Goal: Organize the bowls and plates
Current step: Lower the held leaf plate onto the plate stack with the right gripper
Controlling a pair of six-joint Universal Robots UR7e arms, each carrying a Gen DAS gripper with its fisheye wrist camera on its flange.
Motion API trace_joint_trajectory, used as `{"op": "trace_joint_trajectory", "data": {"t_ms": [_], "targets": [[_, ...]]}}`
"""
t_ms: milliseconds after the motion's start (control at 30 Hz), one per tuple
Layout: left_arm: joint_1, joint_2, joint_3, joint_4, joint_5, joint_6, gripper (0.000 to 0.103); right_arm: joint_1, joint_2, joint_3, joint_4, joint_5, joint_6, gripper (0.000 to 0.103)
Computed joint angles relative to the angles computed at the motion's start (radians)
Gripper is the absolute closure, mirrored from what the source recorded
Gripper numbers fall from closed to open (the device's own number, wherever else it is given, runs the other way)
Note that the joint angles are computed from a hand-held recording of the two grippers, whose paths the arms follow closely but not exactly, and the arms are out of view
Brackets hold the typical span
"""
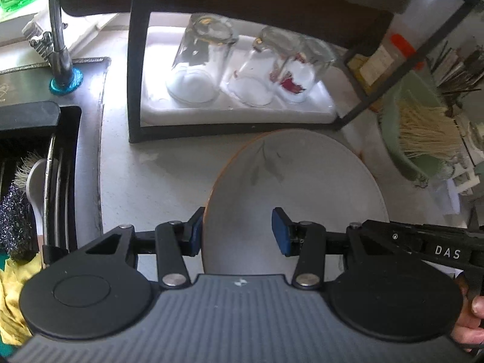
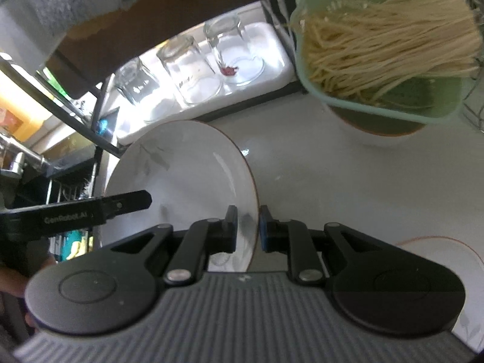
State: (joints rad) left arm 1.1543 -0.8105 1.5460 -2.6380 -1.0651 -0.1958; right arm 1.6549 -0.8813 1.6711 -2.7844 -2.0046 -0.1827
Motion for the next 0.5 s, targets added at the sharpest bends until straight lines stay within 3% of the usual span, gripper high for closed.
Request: {"op": "trace_joint_trajectory", "data": {"t_ms": [500], "targets": [[-0.091,-0.095,0.108,-0.002,-0.002,-0.057,0.052,0.012,-0.156,0.154,-0.073,0.055,0.023,0.085]]}}
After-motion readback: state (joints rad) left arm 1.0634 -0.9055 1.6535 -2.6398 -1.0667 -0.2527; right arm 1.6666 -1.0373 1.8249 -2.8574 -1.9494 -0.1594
